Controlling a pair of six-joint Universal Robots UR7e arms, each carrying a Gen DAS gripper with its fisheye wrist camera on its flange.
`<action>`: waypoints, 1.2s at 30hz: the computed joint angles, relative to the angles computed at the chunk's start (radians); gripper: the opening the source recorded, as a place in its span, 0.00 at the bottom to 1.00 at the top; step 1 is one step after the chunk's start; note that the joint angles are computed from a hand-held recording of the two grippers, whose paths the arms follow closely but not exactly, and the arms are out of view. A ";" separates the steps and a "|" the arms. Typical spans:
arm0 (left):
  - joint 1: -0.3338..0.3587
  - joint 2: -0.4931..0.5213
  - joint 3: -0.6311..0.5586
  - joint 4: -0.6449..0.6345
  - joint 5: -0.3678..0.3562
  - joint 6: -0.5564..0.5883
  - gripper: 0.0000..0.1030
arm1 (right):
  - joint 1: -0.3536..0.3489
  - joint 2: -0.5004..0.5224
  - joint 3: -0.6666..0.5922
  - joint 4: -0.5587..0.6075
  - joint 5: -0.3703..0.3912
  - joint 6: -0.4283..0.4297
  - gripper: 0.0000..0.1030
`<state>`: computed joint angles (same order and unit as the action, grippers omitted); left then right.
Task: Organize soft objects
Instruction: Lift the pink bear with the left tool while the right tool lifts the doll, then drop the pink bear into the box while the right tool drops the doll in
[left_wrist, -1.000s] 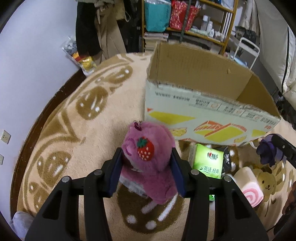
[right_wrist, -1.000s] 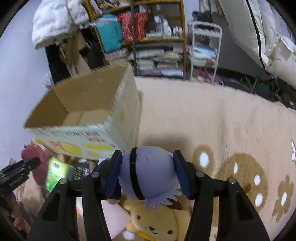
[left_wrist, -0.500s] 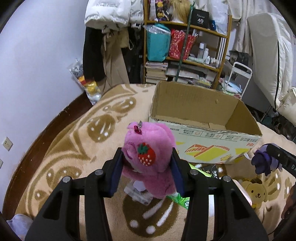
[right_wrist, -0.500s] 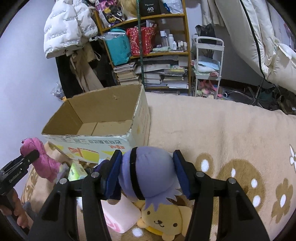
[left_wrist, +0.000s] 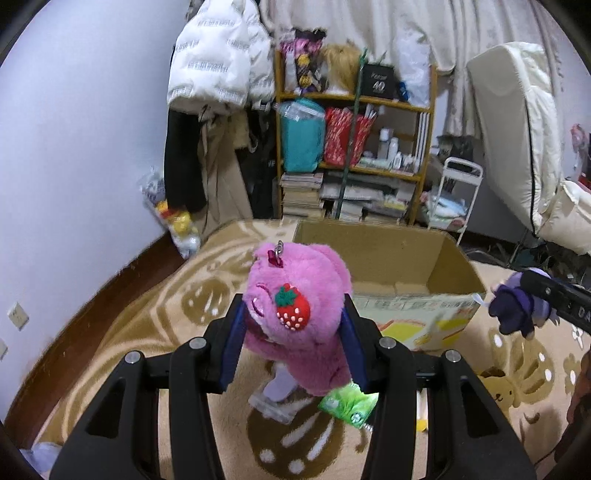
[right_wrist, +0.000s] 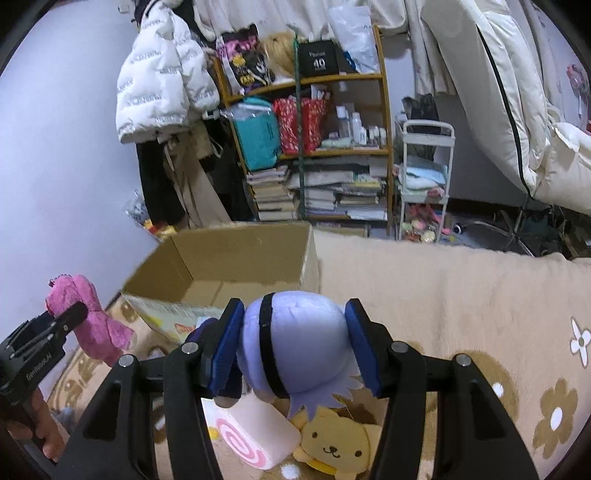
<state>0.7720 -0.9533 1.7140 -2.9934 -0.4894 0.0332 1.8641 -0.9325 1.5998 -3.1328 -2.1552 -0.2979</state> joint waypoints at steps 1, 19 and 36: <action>-0.006 0.007 -0.002 -0.041 0.001 0.040 0.45 | 0.002 -0.001 -0.003 -0.008 0.008 -0.005 0.58; 0.052 0.189 -0.338 -0.115 -0.139 0.309 0.45 | 0.019 0.143 -0.251 0.046 0.094 -0.182 0.58; 0.118 0.288 -0.434 0.082 -0.123 0.214 0.57 | -0.072 0.180 -0.289 0.205 0.189 -0.076 0.63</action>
<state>0.8905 -0.6651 1.2798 -2.9112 -0.6121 0.2470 1.7917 -0.7525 1.3104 -2.9280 -1.9663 -0.3743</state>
